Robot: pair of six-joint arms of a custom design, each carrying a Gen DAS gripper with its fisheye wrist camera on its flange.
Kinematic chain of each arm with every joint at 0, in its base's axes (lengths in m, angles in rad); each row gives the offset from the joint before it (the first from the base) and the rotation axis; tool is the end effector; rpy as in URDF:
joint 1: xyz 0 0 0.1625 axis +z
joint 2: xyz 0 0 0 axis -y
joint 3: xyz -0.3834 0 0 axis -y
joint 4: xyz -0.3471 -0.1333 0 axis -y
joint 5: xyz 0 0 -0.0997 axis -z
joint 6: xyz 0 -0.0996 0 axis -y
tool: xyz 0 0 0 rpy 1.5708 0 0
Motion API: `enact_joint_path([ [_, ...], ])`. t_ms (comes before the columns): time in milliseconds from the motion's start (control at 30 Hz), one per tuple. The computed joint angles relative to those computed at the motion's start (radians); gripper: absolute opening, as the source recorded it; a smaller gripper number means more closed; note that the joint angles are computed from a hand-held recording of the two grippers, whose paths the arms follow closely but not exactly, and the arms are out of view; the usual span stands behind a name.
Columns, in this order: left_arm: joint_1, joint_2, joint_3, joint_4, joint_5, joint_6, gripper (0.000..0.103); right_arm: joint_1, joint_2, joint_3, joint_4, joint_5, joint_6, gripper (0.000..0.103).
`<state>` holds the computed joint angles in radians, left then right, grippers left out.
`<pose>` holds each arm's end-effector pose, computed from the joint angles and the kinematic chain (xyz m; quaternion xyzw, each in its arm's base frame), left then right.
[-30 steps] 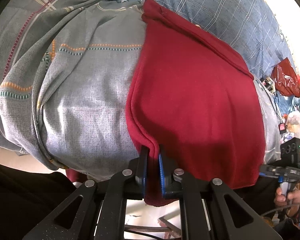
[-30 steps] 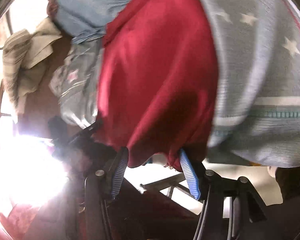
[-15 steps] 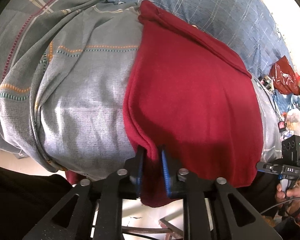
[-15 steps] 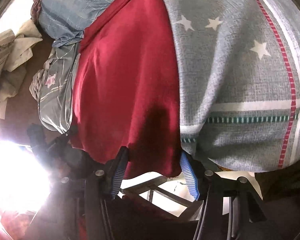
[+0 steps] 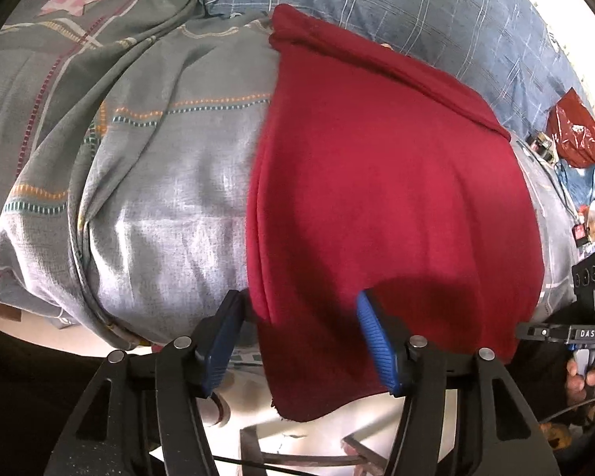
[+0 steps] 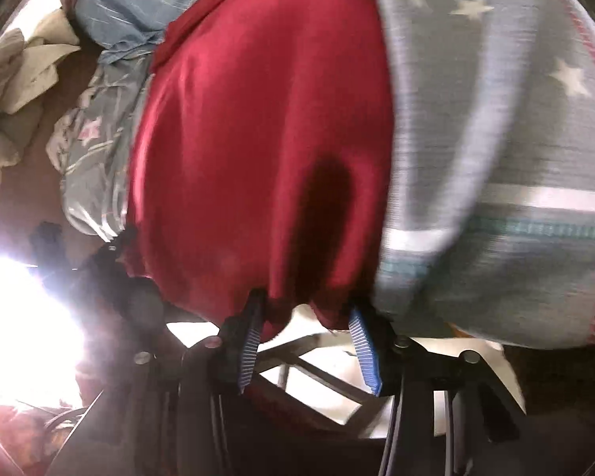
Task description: Fold small clothes
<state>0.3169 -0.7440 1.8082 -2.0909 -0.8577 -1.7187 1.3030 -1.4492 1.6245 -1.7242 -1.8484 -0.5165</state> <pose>-0.4102 -0.3434 0.0026 -0.1166 0.9000 -0.3138 0.2793 -0.0263 -0.4966 0.3846 0.1243 -0.9825 -0.0629 0.1237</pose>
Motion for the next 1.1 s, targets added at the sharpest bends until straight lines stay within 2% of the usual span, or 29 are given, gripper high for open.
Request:
enact_joint_path([
  [33,0.0,-0.004,0.004,-0.002,0.0,-0.004,0.043,-0.001,0.001,-0.003,0.005,0.014,-0.006,0.035],
  [67,0.002,-0.008,0.004,0.007,-0.005,-0.007,0.015,-0.004,-0.003,-0.009,0.015,0.038,-0.02,0.023],
  [100,0.004,-0.017,0.009,0.009,-0.014,-0.014,0.007,-0.008,-0.008,-0.015,0.026,0.068,-0.036,0.016],
  [133,0.003,-0.032,0.032,-0.031,-0.016,-0.015,0.007,-0.01,-0.015,-0.023,0.042,0.101,-0.05,0.012],
  [200,-0.003,-0.057,0.061,-0.09,-0.014,-0.008,0.006,-0.005,-0.031,-0.031,0.055,0.14,-0.077,0.012],
  [267,-0.013,-0.07,0.055,-0.08,0.005,0.002,0.006,-0.001,-0.042,-0.042,0.062,0.181,-0.098,0.005],
  [400,-0.028,-0.091,0.042,-0.087,0.051,0.051,0.006,0.006,-0.038,-0.082,0.056,0.28,-0.113,0.003],
  [500,-0.018,-0.086,0.017,-0.049,0.051,0.072,0.006,0.028,-0.023,-0.093,0.003,0.273,-0.1,0.003],
  [533,-0.016,-0.083,0.015,-0.056,0.048,0.079,0.006,0.034,-0.009,-0.112,0.02,0.254,-0.078,0.01],
  [600,-0.011,-0.081,0.019,-0.067,0.042,0.082,0.006,0.035,0.017,-0.16,0.121,0.218,-0.044,0.012],
  [633,-0.007,-0.079,0.019,-0.071,0.044,0.08,0.006,0.038,0.019,-0.165,0.144,0.17,-0.03,0.024],
  [667,-0.005,-0.084,0.028,-0.084,0.045,0.076,0.006,0.046,0.008,-0.138,0.131,0.107,-0.017,0.043],
  [733,0.0,-0.093,0.04,-0.099,0.051,0.071,0.006,0.043,0.002,-0.112,0.136,0.025,0.013,0.05],
  [800,0.006,-0.093,0.044,-0.113,0.059,0.075,0.006,0.014,0.014,-0.125,0.18,-0.008,0.079,0.052],
  [867,0.013,-0.093,0.042,-0.119,0.065,0.09,0.006,-0.014,0.021,-0.132,0.194,0.0,0.124,0.065],
  [900,0.017,-0.091,0.038,-0.118,0.068,0.099,0.006,-0.032,0.022,-0.13,0.191,0.02,0.141,0.068],
  [1100,0.033,-0.08,0.031,-0.13,0.069,0.115,0.006,-0.117,0.012,-0.069,0.125,0.155,0.148,0.068],
])
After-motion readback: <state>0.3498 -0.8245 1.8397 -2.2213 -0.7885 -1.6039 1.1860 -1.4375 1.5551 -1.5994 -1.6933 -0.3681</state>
